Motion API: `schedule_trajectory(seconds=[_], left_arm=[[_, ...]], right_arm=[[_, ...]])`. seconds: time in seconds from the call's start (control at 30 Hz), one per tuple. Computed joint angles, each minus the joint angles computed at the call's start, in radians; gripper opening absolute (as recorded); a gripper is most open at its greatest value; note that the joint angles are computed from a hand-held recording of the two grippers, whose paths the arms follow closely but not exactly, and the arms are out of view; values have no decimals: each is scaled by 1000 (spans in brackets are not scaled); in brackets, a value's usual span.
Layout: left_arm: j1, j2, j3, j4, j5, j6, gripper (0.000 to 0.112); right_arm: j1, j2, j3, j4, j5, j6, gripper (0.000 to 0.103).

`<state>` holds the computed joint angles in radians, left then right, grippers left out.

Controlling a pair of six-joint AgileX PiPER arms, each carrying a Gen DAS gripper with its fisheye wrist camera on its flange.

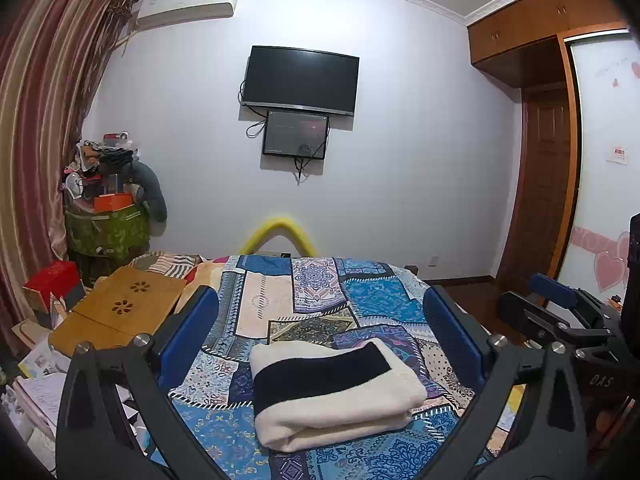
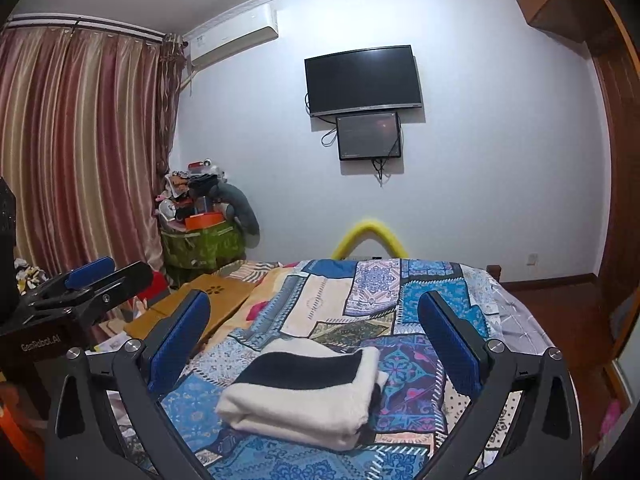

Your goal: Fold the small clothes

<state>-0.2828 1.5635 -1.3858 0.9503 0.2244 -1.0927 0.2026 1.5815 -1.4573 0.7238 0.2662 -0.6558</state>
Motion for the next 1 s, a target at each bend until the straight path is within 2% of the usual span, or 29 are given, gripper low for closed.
schedule_trajectory(seconds=[0.33, 0.87, 1.0], left_arm=[[2, -4, 2, -44, -2, 33, 103], [15, -12, 1, -323, -37, 308, 103], [8, -9, -4, -277, -28, 270, 103]], right_arm=[[-5, -5, 8, 9, -2, -5, 103], [-6, -13, 24, 45, -17, -31, 103], [-6, -14, 27, 36, -19, -16, 103]])
